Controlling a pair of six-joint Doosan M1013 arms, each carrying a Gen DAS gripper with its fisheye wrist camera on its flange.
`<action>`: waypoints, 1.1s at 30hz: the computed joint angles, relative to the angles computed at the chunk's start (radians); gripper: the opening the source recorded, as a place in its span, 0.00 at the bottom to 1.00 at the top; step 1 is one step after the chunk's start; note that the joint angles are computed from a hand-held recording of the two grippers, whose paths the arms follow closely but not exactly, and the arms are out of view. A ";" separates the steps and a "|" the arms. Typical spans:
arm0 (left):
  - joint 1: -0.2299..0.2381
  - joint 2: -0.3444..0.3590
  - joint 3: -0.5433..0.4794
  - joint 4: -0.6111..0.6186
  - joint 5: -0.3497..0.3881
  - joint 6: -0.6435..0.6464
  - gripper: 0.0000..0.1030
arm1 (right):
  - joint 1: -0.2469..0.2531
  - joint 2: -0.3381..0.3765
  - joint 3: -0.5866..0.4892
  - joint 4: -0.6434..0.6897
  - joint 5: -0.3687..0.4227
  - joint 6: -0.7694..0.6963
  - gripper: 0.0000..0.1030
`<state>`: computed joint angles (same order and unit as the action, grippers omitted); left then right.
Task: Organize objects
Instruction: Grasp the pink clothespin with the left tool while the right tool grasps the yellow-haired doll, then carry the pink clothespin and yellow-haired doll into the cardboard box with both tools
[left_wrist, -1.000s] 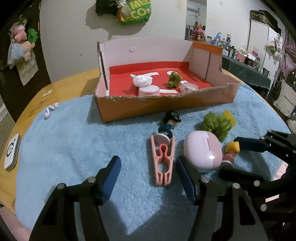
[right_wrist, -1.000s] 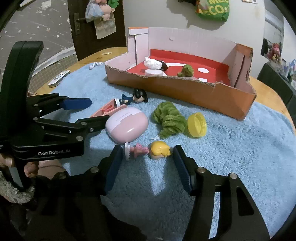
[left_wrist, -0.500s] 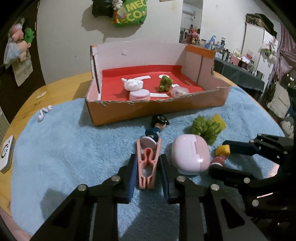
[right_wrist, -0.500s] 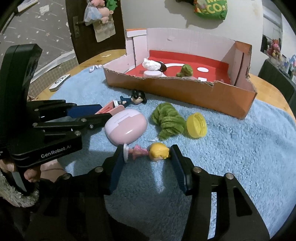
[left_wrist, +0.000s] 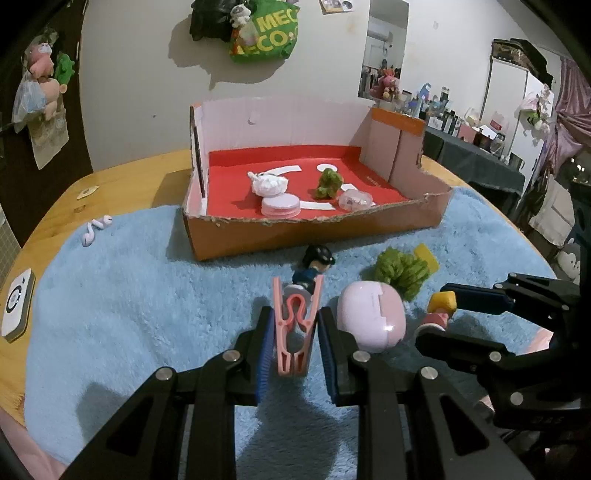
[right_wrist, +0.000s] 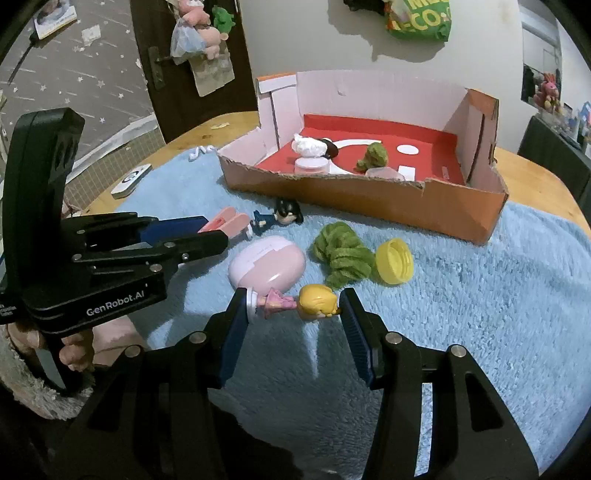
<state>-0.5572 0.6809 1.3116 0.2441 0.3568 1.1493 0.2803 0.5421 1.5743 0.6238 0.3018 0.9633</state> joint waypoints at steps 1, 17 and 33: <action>0.000 0.000 -0.001 -0.003 -0.001 0.003 0.24 | 0.000 -0.001 -0.001 0.004 0.000 -0.003 0.47; 0.004 0.008 -0.047 -0.044 0.006 0.046 0.24 | -0.012 -0.003 -0.035 0.037 0.019 -0.021 0.47; 0.015 0.037 -0.121 -0.113 0.048 0.111 0.24 | -0.029 0.014 -0.088 0.057 0.055 -0.021 0.47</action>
<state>-0.5424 0.7180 1.1904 0.1306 0.4044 1.2608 0.2513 0.5557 1.4861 0.6806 0.3569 0.9424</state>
